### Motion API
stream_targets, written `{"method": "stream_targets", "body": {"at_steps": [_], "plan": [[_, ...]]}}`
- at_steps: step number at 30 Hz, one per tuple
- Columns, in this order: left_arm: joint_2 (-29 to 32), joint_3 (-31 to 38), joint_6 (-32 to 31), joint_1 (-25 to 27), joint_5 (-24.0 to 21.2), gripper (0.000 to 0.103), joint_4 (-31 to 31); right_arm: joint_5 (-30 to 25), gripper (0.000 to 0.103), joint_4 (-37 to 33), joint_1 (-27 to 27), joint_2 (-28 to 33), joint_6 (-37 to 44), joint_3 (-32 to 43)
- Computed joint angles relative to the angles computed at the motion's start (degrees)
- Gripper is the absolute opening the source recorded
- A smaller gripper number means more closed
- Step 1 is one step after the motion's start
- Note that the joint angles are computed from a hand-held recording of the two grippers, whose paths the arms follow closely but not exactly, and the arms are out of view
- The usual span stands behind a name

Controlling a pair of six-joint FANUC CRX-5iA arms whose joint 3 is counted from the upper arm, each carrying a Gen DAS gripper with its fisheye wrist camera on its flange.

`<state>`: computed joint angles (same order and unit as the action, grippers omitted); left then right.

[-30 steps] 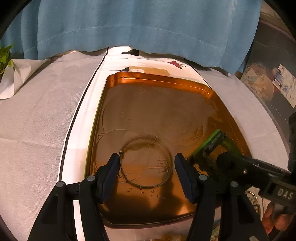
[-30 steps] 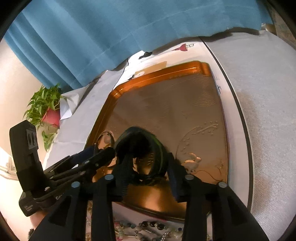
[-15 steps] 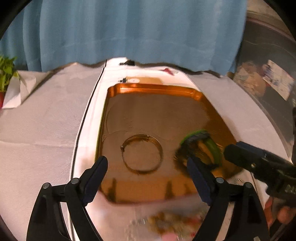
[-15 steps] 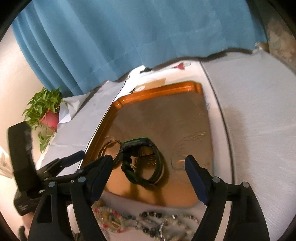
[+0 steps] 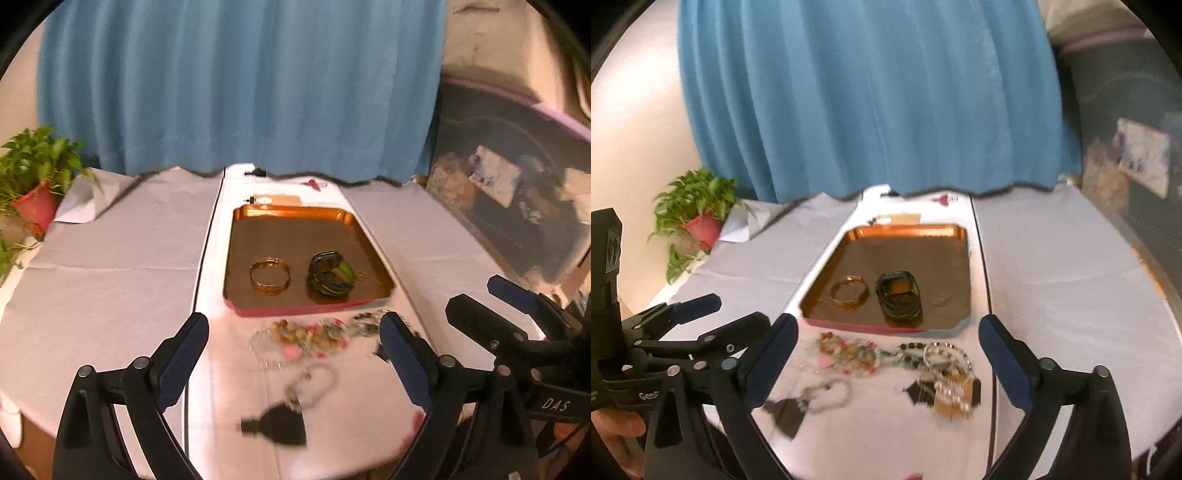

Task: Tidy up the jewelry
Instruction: 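Withdraw both open tools from the tray, then grasp the white bead bracelet with the left tool while the right tool grasps the pearl pin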

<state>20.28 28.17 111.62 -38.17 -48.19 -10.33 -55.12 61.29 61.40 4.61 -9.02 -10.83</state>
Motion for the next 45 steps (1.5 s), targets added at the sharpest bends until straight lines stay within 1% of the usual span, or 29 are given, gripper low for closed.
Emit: {"method": "stream_targets", "body": {"at_steps": [4, 7, 9, 10, 12, 13, 15, 17, 18, 19, 23, 25, 26, 27, 28, 30, 31, 32, 33, 34, 35, 36, 37, 38, 41, 42, 43, 45], "plan": [[-6.35, -4.58, 3.12, -2.56, 1.05, 0.099, -4.41, -5.37, 0.103, 3.29, 5.42, -2.66, -2.86, -1.34], [-9.38, -5.83, 5.8, -5.12, -0.26, 0.101, -8.81, -10.08, 0.103, 8.5, 9.56, -3.87, -4.78, -2.75], [-11.02, -6.99, 6.81, -6.18, -0.68, 0.102, -10.06, -13.0, 0.103, 11.01, 12.04, -4.23, -4.97, -3.31], [-11.63, -7.41, 7.39, -6.7, -1.13, 0.102, -10.55, -14.18, 0.103, 11.72, 13.14, -4.44, -4.9, -3.54], [-12.77, -8.64, 8.96, -7.6, -1.7, 0.102, -11.17, -15.93, 0.103, 10.5, 15.14, -4.68, -4.13, -3.07], [-13.65, -10.28, 8.82, -7.41, -0.77, 0.102, -10.13, -16.11, 0.103, 9.9, 15.78, -4.85, -4.22, -3.1], [-16.15, -15.25, 8.18, -6.5, 3.6, 0.102, -7.15, -15.36, 0.103, 9.2, 16.83, -5.65, -5.48, -4.2], [-17.69, -19.55, 5.85, -4.93, 7.64, 0.102, -2.61, -14.07, 0.103, 8.79, 17.57, -6.62, -7.81, -5.92], [-18.23, -21.75, 4.29, -3.91, 9.82, 0.102, 0.3, -14.33, 0.103, 8.77, 17.81, -6.5, -8.59, -6.37], [-18.48, -23.05, 3.57, -3.24, 11.0, 0.102, 1.98, -14.58, 0.103, 8.8, 17.95, -6.39, -8.81, -6.76], [-17.52, -24.99, 0.66, -1.43, 12.37, 0.102, 5.57, -15.91, 0.103, 6.3, 17.82, -4.06, -4.66, -5.6], [-16.7, -24.97, 0.26, -1.15, 12.6, 0.102, 4.63, -15.04, 0.102, 5.73, 17.09, -3.75, -4.03, -5.93], [-16.1, -24.82, 0.17, -1.09, 12.66, 0.102, 3.94, -13.73, 0.102, 6.06, 16.48, -4.08, -4.57, -6.92], [-15.48, -25.21, -1.03, -0.71, 13.42, 0.102, 4.53, -12.27, 0.098, 6.55, 15.73, -4.41, -5.56, -8.2], [-15.05, -25.94, -2.78, -0.27, 14.55, 0.102, 5.93, -10.97, 0.088, 6.73, 14.91, -4.6, -5.91, -9.12], [-13.09, -26.37, -7.18, 0.68, 15.87, 0.1, 9.2, -8.45, 0.077, 6.03, 13.2, -4.49, -5.05, -10.01], [-11.72, -25.72, -8.97, 0.97, 15.55, 0.097, 10.3, -7.27, 0.076, 5.52, 12.44, -4.32, -4.52, -10.39], [-10.85, -25.26, -10.01, 1.11, 15.38, 0.09, 10.94, -5.55, 0.075, 5.04, 11.32, -4.17, -4.06, -11.01], [-9.43, -24.65, -12.61, 1.53, 15.22, 0.085, 12.82, -4.35, 0.075, 4.77, 10.63, -4.16, -3.84, -11.4], [-8.41, -24.39, -15.08, 1.99, 15.22, 0.079, 14.81, -2.73, 0.075, 4.14, 9.47, -4.11, -3.31, -11.84], [-6.64, -23.47, -18.52, 2.5, 14.84, 0.075, 17.39, -1.95, 0.074, 3.29, 8.6, -3.96, -2.95, -11.92], [-5.49, -22.71, -20.43, 2.76, 14.46, 0.072, 18.59, -0.82, 0.07, 2.66, 7.76, -3.99, -2.44, -12.11], [-4.27, -21.91, -22.47, 3.01, 14.02, 0.067, 19.83, 1.27, 0.063, 1.58, 6.44, -4.22, -1.16, -12.47], [-2.36, -20.2, -24.7, 3.31, 13.09, 0.06, 20.69, 3.24, 0.06, 0.56, 5.02, -4.33, 0.26, -12.77], [1.44, -16.51, -27.45, 4.04, 10.7, 0.047, 21.89, 5.83, 0.047, -2.68, 1.67, -3.61, 4.72, -12.59], [2.72, -15.6, -28.94, 4.45, 10.13, 0.044, 23.39, 6.26, 0.038, -4.86, 0.39, -2.9, 7.47, -11.86], [3.86, -14.88, -30.71, 4.79, 9.46, 0.042, 25.08, 6.68, 0.032, -6.97, -0.86, -2.13, 10.17, -11.09], [5.65, -13.05, -31.52, 4.87, 7.93, 0.041, 24.98, 7.32, 0.028, -9.1, -2.63, -1.01, 12.98, -10.3]]}}
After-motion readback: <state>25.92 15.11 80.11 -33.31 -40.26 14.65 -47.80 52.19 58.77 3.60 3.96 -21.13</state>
